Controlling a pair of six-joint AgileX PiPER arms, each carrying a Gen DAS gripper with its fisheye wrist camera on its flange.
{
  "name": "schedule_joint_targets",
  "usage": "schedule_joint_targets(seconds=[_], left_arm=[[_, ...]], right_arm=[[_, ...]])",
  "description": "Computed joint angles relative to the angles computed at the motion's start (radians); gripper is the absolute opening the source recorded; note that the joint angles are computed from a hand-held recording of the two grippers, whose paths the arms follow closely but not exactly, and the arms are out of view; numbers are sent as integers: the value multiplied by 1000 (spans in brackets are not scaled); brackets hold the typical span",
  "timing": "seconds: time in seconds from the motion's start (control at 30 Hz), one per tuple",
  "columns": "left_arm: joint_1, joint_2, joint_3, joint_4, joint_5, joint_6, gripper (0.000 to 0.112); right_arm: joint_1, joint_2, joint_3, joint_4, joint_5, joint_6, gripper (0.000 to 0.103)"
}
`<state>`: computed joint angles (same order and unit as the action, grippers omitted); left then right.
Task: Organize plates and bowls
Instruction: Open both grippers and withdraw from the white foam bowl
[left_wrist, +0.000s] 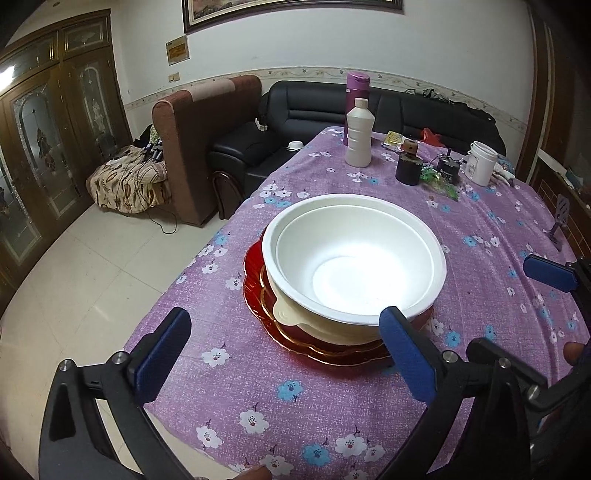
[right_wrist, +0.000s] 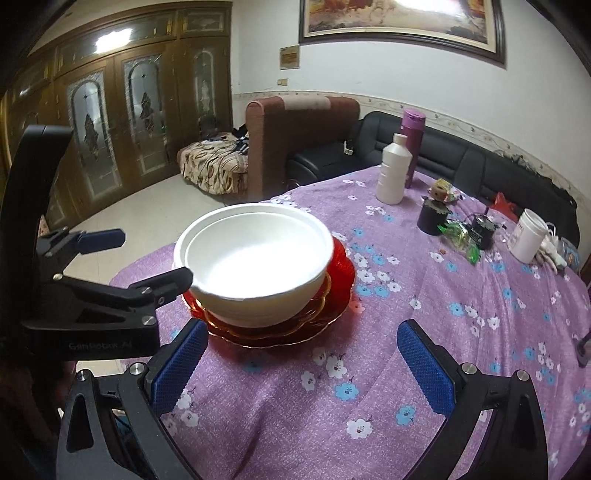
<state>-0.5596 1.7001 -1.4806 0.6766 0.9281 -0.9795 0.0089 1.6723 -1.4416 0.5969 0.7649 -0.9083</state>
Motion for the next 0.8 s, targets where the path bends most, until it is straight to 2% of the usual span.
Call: schedule_joint_targets(seconds=[0.23,0.57,0.8], left_arm=[[9,-3,2,-21,-14,19,103],[51,2,-2,-154,-53,117,103],[53,2,14,-135,-68,88,103]], right_arm=[[6,-1,-3,-10,-6,12,102],[8,11,-24,-21,-5,32,103],[13,7,-18,-22,-9,34,103]])
